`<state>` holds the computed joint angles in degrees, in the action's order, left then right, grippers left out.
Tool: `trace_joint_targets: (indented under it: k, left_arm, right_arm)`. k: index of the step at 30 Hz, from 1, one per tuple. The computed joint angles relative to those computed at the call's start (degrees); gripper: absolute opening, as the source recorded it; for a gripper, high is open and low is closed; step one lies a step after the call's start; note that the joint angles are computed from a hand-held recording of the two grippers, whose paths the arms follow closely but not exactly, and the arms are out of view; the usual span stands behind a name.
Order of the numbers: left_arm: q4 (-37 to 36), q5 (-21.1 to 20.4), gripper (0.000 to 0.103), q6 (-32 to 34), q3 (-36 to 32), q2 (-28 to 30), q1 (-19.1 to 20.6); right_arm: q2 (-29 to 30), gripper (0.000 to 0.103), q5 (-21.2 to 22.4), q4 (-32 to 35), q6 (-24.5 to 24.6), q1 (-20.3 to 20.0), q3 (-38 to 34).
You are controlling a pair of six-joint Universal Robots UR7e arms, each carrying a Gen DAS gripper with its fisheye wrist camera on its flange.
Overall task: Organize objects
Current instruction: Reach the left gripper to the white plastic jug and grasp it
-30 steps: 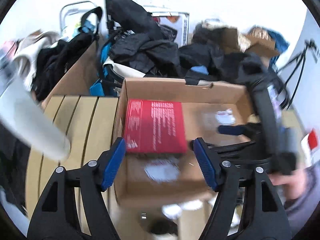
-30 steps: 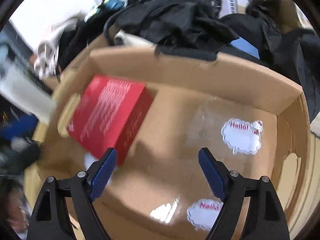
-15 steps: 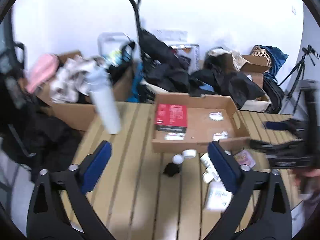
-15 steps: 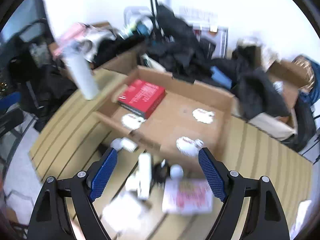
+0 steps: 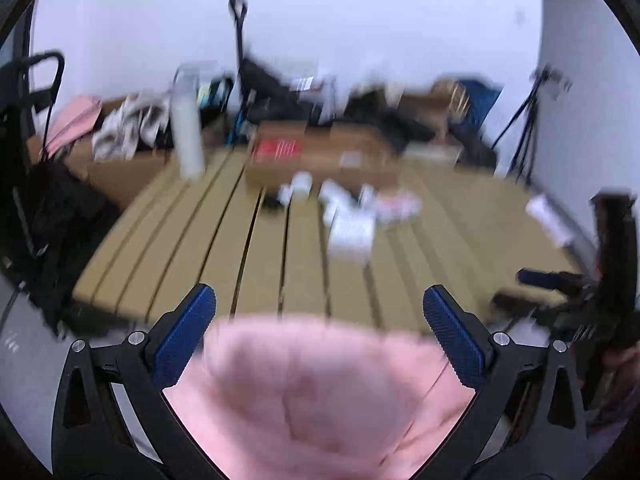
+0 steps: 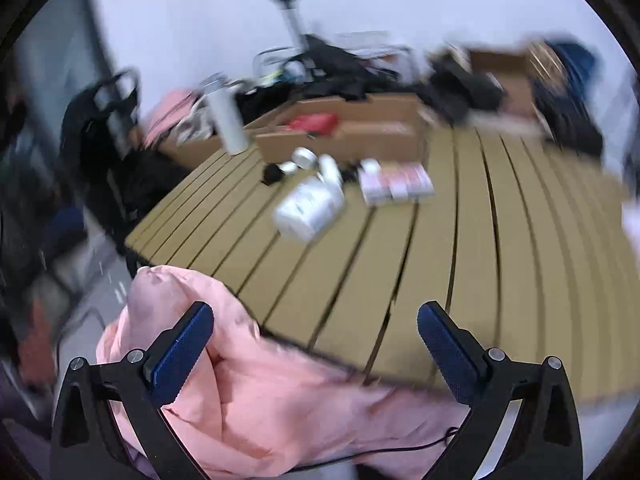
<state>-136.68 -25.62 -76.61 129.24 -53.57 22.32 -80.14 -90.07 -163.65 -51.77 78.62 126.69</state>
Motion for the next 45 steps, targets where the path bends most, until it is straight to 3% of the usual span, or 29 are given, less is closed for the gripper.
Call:
trace_joint_targets:
  k: [3,7,8,9,12,13,17,19,23,26,31,35,36,39,41,42,45]
  left_arm:
    - [6.7,-3.4,0.103,-4.4,-2.3,1.3,2.6]
    - [4.9,-3.0,0.103,-5.3,-2.3,1.7,3.8]
    - [3.9,-3.2,0.103,-5.2,-2.0,2.0,3.8]
    - [2.6,-3.3,0.103,-4.2,-2.0,2.5,4.0]
    - [-0.5,-3.7,0.103,-0.6,-2.9,3.7,5.2]
    - [-2.6,-4.0,0.103,2.1,-3.5,4.3,5.9]
    - [-12.9,-4.5,0.103,14.4,-6.8,6.7,10.5]
    - [-22.3,-7.3,0.103,24.1,-9.6,8.7,14.3]
    - [-28.8,-13.9,0.103,31.2,-15.0,11.6,20.6]
    - [-28.0,-17.6,0.100,31.4,-17.8,13.0,24.3]
    - [-33.4,-24.9,0.081,34.8,-18.8,14.1,28.1]
    - [-37.6,-26.3,0.078,37.2,-19.4,15.1,29.4]
    - [-38.4,-26.9,0.069,37.5,-19.5,15.2,29.7]
    - [-41.5,-28.6,0.064,37.8,-18.5,15.0,30.4]
    - [-43.6,-30.2,0.062,38.5,-17.3,14.7,30.7]
    - [-44.0,-31.8,0.061,38.9,-16.9,14.7,30.9]
    - [-43.2,-31.1,0.059,39.4,-15.3,14.5,29.0]
  right_arm:
    - [2.7,0.103,-2.9,5.8,4.5,-0.8,-3.0]
    - [4.2,0.102,-4.9,-0.5,4.5,0.4,-2.3]
    - [4.6,0.095,-6.5,-1.6,3.9,0.8,-2.0]
    - [5.0,0.080,-8.2,-1.8,3.3,1.3,-2.0]
    - [5.9,0.059,-9.9,0.2,2.1,0.9,-1.9]
    - [6.0,0.057,-9.5,0.6,1.7,0.5,-1.9]
    - [7.1,0.057,-8.5,0.5,0.5,0.9,-2.9]
    - [8.6,0.057,-9.4,4.1,2.2,1.9,-6.0]
    - [12.8,0.058,-9.4,5.2,4.0,4.1,-12.2]
    - [17.3,0.061,-9.4,6.5,5.7,6.2,-17.9]
    - [26.9,0.063,-8.9,9.1,5.6,9.2,-28.4]
    - [34.8,0.063,-9.3,13.4,7.4,10.6,-36.7]
    - [35.5,0.062,-8.9,14.3,7.9,10.6,-37.3]
    - [35.1,0.055,-5.8,17.0,9.5,9.6,-36.9]
    - [32.7,0.054,-4.1,15.7,10.8,8.3,-32.9]
    - [31.5,0.053,-3.2,15.1,12.4,7.6,-31.2]
    - [27.2,0.048,-0.7,15.0,18.5,5.3,-26.1]
